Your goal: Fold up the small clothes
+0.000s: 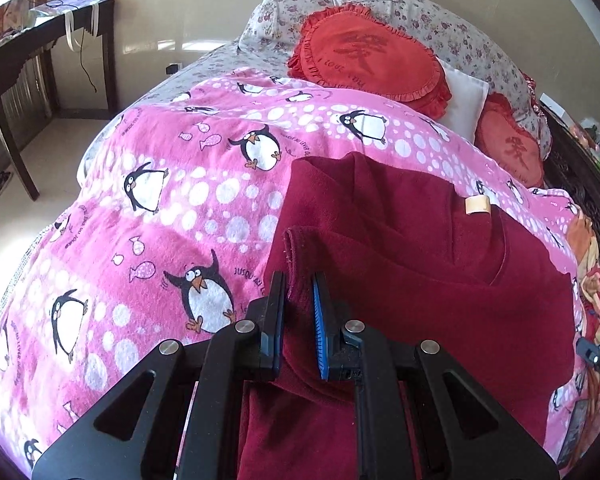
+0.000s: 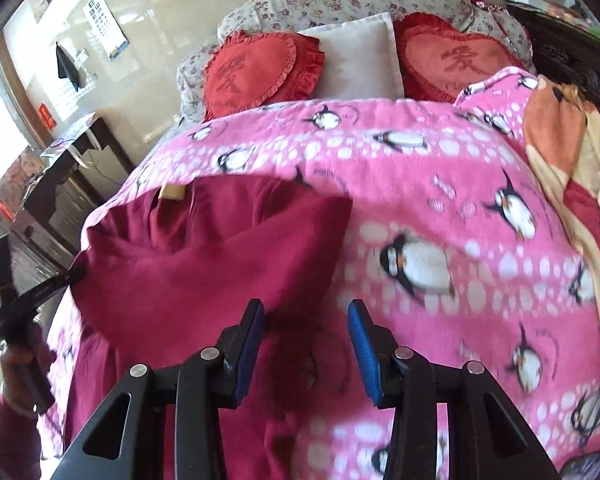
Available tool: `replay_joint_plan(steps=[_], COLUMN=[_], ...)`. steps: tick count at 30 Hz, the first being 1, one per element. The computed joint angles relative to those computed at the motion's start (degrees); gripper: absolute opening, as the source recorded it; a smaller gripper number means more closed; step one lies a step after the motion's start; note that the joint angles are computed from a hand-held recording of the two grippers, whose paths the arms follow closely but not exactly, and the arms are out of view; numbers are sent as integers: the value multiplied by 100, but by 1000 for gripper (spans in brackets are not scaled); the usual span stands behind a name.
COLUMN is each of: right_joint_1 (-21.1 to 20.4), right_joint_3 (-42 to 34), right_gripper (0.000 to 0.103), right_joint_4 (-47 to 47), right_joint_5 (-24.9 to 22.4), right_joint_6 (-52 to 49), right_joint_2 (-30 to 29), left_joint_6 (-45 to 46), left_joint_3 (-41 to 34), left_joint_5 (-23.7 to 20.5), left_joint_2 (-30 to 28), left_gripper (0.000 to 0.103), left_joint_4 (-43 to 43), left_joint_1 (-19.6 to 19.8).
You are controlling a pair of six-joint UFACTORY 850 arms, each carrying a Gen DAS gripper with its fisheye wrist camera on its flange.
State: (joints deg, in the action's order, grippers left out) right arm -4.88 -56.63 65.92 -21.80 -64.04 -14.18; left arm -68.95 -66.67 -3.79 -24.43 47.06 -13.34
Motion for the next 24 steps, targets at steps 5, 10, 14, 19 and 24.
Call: replay_joint_plan(steps=[5, 10, 14, 19, 24], right_joint_1=[-12, 111, 381, 394, 344], right_joint_3=[513, 571, 626, 583, 503], right_gripper=[41, 41, 41, 41, 14], right_joint_4=[-605, 53, 664, 1933, 2706], right_joint_5=[393, 339, 680, 644, 607], right_joint_6=[43, -789, -1557, -2506, -2852], right_joint_2=[360, 247, 241, 245, 77], left_joint_6=[694, 164, 590, 699, 1301], left_joint_3=[-9, -47, -52, -64, -74], left_joint_5=[-34, -151, -215, -284, -263], left_joint_2=[-6, 1, 24, 7, -14], left_gripper=[12, 12, 12, 12, 12], left_joint_4=[-747, -287, -639, -787, -1483], left_joint_1=[-24, -93, -91, -107, -122])
